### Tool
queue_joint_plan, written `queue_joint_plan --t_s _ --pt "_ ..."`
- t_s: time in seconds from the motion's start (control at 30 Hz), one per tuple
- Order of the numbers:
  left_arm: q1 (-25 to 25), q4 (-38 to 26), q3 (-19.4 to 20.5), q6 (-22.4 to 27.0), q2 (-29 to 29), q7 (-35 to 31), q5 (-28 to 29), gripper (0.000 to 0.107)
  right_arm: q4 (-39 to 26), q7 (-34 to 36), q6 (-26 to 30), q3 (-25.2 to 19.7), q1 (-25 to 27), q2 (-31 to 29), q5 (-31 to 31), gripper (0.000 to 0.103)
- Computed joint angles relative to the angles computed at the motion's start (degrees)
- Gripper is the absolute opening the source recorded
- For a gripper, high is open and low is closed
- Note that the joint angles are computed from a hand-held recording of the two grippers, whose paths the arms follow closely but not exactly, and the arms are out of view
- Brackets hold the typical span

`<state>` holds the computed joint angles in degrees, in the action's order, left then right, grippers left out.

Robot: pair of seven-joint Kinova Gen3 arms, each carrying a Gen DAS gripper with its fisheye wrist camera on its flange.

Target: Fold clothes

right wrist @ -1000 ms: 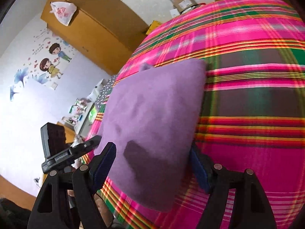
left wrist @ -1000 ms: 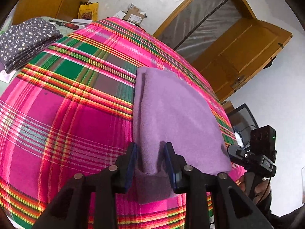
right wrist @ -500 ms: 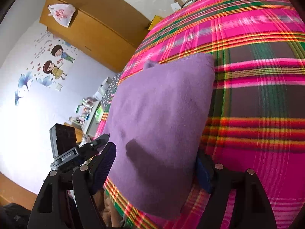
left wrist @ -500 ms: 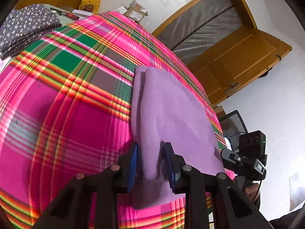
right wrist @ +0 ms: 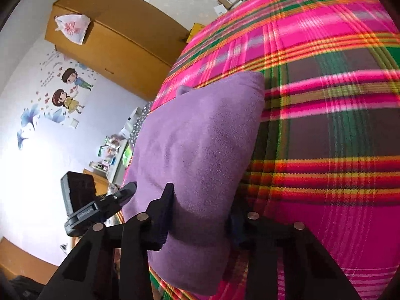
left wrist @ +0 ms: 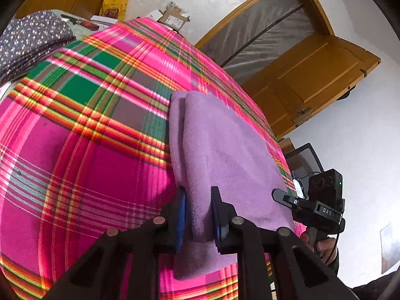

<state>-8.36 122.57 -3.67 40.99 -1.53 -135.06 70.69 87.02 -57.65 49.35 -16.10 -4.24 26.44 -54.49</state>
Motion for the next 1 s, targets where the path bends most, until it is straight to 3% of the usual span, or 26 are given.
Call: queue_joint_plan --t_s 0.47,0.77,1.0 --pt "4.8 -5.0 2.0 -3.4 -1.5 2.1 -2.9 0.018 2.8 8.0 -1.2 1.0 2.7 -5.3 -4.8 0.034" --pt "8.8 -12.3 5.9 -6.1 3.6 5.2 -6.7 0.018 4.2 10.9 -0.4 4.8 5.7 -8.3 -6.8 0.034" --pt "11.2 -21.7 10.1 -6.7 10.0 11.6 -14.1 0.018 3.1 11.0 0.5 7.5 8.1 -9.0 -4.6 0.034"
